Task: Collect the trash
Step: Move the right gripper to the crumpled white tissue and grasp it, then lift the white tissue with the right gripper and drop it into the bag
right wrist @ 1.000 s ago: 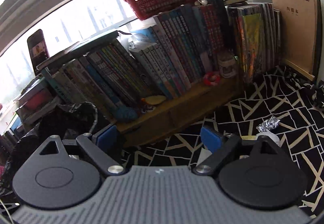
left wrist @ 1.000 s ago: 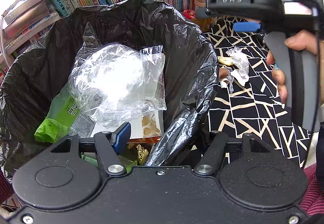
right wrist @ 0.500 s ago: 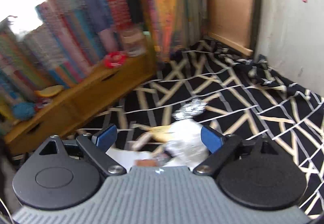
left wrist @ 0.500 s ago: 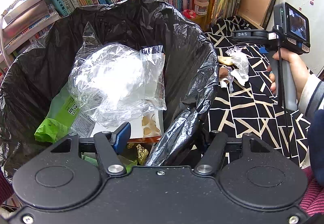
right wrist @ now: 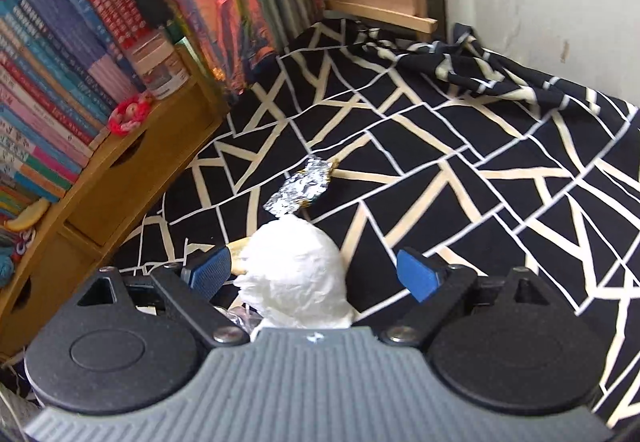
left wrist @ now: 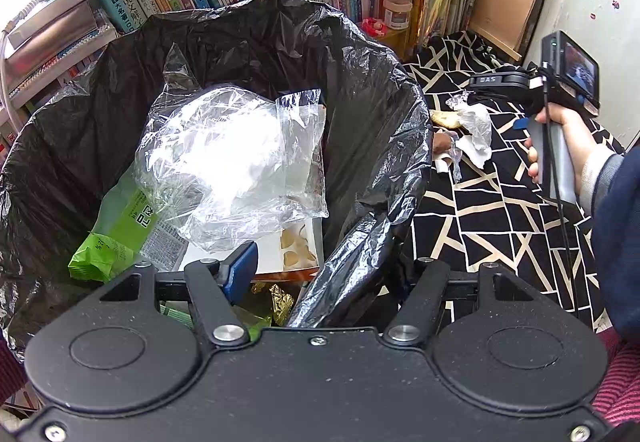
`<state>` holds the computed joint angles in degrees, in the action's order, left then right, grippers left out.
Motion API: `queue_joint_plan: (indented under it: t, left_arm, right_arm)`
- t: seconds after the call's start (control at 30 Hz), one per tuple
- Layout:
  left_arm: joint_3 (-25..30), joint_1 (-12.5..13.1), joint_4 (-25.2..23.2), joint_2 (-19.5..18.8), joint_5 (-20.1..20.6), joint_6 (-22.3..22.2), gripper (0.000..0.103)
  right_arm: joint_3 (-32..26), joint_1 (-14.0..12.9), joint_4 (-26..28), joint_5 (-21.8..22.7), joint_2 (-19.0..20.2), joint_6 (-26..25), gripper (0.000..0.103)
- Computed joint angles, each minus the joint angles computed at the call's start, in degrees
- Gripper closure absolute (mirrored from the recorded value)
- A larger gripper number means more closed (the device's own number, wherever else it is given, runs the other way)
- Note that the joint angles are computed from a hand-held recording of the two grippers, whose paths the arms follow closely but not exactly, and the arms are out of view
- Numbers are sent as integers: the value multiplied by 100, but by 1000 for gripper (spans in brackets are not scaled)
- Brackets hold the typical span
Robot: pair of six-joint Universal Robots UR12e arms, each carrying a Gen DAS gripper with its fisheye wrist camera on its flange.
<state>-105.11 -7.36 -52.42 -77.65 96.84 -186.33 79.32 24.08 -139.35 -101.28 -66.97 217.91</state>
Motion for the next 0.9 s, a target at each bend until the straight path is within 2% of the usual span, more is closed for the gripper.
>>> queue_joint_plan:
  t: [0.1,0.17,0.2,0.23,0.33,0.47,0.6,0.73,0.9]
  left_arm:
    - [-4,-25,7,0,49,-8,39]
    - [-8,-30,17,1,56,3,39]
    - [-10,-33,24,1,59,5,39]
    - [-14,-30,32,3,58,13,39]
    - [-20,-23,36,11,46,22,39]
    - [-18,-25,23,13,38,23,39]
    - [-19,-26,27,13,38,19,39]
    - [-19,-23,27,13,37,21,39]
    - [-20,-24,30,14,42,27,39]
  right_arm:
    - [-149,-1,229,93,113,-6,9]
    - [-175,-31,354,334,125,22,22]
    - [-210,-44,499,434,129,53,36]
    - [-250,-53,656,516,132,96,58]
    - [-285,-26,786,454,97,98,66]
    - [-357,-1,735,390,31,123,70]
    - [-431,1,559,622,-64,112,70]
    - [-423,38,84,1115,-224,-244,70]
    - [-274,93,-1017,2131,-404,-538,69]
